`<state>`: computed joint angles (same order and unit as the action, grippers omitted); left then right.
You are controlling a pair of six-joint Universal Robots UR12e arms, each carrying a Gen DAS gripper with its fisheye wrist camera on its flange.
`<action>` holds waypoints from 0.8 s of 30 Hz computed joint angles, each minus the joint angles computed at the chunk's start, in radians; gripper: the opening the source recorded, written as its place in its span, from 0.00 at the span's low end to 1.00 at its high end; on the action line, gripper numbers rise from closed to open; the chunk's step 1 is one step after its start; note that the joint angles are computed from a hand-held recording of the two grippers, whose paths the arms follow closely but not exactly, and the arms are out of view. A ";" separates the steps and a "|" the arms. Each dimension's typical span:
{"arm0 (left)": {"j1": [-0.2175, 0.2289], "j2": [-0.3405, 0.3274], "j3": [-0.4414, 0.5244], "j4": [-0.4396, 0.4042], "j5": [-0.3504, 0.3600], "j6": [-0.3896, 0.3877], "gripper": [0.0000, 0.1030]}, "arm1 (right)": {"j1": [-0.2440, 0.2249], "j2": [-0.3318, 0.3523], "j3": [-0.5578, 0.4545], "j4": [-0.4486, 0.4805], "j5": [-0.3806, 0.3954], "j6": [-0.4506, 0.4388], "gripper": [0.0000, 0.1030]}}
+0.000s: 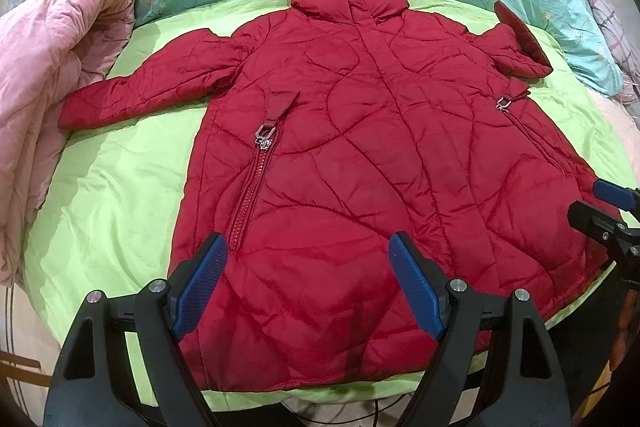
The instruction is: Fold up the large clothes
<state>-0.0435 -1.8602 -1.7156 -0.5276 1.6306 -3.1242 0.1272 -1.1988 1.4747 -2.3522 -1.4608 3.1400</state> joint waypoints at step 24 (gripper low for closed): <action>0.008 -0.073 0.099 -0.044 0.033 0.000 0.81 | -0.056 0.072 -0.094 -0.025 0.026 0.045 0.93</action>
<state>-0.0359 -1.9330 -1.6168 -0.5715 1.6640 -3.1247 0.0714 -1.1272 1.3807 -2.3773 -1.4352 3.1846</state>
